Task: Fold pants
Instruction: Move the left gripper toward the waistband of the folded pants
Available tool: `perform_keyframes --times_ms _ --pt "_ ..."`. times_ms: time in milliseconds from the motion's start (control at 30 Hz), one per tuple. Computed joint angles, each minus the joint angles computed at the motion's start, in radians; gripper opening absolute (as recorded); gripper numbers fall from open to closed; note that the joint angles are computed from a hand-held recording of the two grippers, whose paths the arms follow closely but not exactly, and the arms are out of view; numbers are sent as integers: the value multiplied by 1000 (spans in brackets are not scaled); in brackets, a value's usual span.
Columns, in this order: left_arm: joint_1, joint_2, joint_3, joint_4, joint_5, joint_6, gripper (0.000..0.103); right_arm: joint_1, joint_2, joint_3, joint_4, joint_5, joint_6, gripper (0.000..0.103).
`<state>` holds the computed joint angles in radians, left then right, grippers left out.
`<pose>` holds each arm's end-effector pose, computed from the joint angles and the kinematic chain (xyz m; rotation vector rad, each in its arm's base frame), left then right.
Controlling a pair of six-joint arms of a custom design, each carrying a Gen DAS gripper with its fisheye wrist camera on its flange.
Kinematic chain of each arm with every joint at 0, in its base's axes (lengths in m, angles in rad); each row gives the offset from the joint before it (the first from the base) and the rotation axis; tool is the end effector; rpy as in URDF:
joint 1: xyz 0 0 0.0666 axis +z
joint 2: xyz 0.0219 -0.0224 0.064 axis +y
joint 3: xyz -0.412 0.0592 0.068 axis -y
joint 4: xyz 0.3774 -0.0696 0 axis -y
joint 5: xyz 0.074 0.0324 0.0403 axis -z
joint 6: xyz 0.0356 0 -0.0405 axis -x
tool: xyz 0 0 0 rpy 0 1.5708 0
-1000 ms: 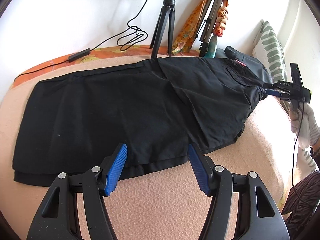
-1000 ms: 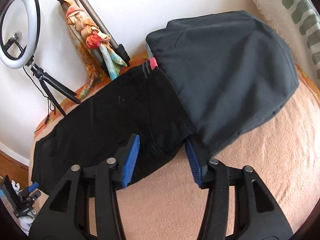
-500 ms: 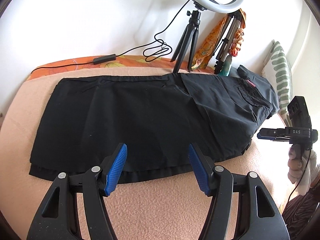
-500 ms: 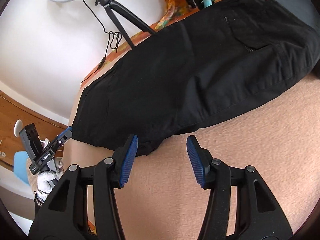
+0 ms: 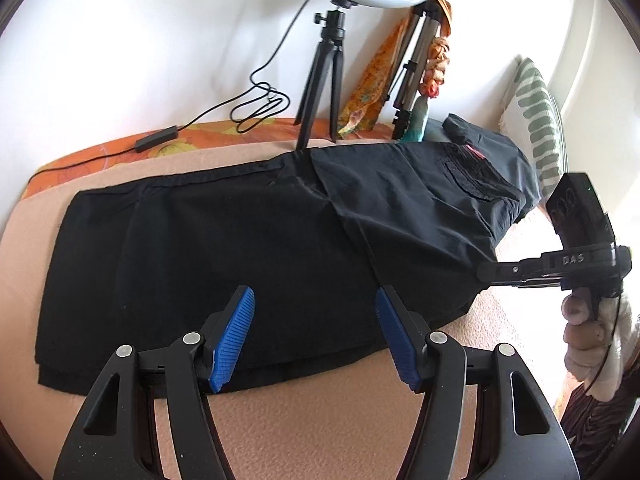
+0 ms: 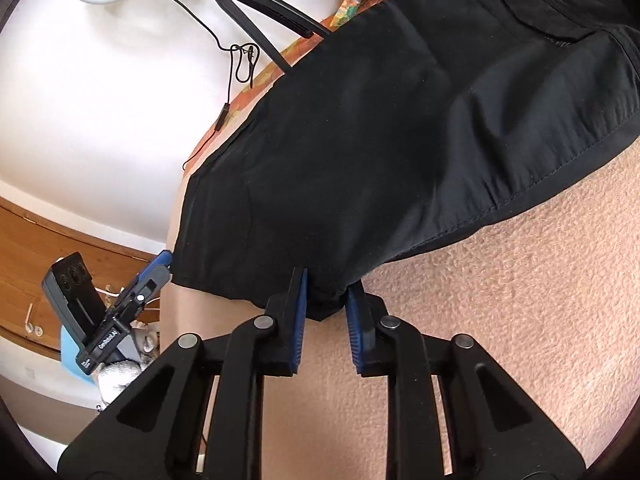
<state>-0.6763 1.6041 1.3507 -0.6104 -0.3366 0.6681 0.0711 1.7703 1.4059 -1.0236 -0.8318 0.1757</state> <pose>0.4272 -0.3283 0.3636 -0.1394 2.3794 -0.2303 0.5372 0.0642 0.2901 -0.4385 2.6521 1.1718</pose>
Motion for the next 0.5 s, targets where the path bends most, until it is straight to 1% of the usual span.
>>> perform_keyframes --times_ms 100,133,200,267,300,367,400,433,467,500 --pt "0 82 103 -25 16 -64 63 -28 9 27 -81 -102 -26 16" --pt "-2 110 137 -34 14 -90 63 -28 3 25 -76 -95 -27 16" --pt "-4 173 220 -69 6 -133 63 -9 -21 1 -28 -1 -3 16" --pt "2 230 291 -105 -1 -136 63 8 -19 -15 -15 56 0 16" --pt "5 261 330 -146 -17 -132 63 13 -15 -20 -11 75 5 16" --pt "6 327 417 -267 -75 -138 63 21 -11 -28 7 110 25 17" --pt "8 347 437 -306 -93 -142 63 20 -7 -27 5 110 29 17" --pt "11 355 436 -325 -98 -137 63 18 -6 -25 1 106 30 17" --pt "15 352 418 -318 -101 -130 65 16 -5 -23 -4 102 34 18" --pt "19 327 370 -261 -92 -122 66 16 -7 -23 -5 104 43 18"
